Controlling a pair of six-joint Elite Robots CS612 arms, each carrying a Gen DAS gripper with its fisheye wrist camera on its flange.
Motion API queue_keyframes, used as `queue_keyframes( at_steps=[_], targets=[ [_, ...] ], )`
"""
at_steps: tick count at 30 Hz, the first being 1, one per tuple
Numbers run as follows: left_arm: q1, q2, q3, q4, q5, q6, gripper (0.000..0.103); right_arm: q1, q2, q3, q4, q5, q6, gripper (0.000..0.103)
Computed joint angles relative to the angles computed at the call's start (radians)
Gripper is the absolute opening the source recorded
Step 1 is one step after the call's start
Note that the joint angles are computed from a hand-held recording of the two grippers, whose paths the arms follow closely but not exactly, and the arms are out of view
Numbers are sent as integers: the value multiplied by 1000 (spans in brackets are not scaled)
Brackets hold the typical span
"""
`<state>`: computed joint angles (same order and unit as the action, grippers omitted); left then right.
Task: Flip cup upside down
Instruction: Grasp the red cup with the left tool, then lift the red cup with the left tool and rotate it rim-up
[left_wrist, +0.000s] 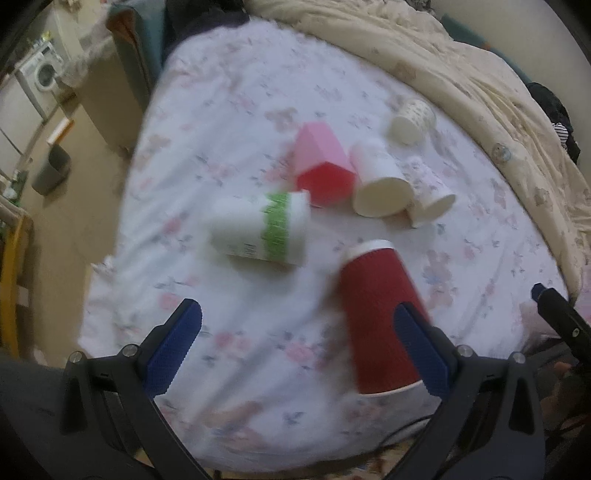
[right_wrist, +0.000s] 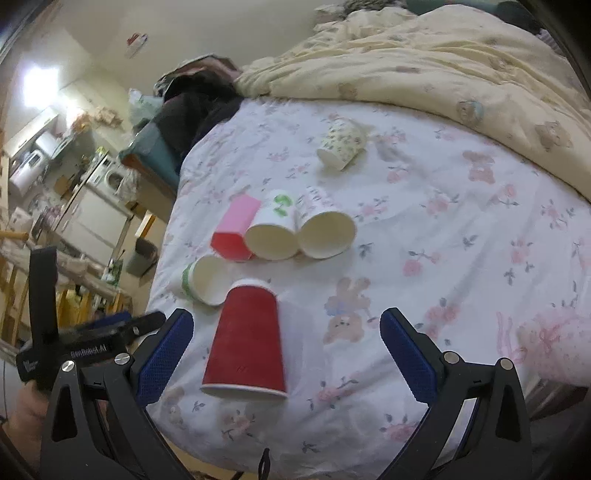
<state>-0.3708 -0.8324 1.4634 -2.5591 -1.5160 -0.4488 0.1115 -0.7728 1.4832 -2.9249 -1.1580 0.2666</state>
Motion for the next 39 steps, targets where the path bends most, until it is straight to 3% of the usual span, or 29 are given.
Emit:
queue_keyframes(
  at_steps=[4,9,12,16,20,24,27,32,39],
  targets=[
    [-18,23,-45,50,6,6,102,-14,2,6,-8,23,67,103],
    [-25,71,-125,121,-56,30,102,-29,2,16,-34,37,130,103],
    [-18,111,-194,224,-131,-7,102,-33,2,16,-31,41,141,103],
    [-14,151,-248,311,-188,-74,88,-34,2,14,-20,52,137,103],
    [-22,171,-276,365,-175,-57,88,-38,2,17,-34,56,143,103],
    [-27,180,-287,388,-158,-51,80,-41,4,17,-31,66,151,103],
    [-28,186,-298,411,-152,-47,68,-41,4,16,-31,65,150,103],
    [-25,187,-304,420,-162,-34,67,-40,4,16,-30,62,147,103],
    [-28,132,-238,294,-142,25,66,-38,7,13,-41,52,147,103]
  ],
)
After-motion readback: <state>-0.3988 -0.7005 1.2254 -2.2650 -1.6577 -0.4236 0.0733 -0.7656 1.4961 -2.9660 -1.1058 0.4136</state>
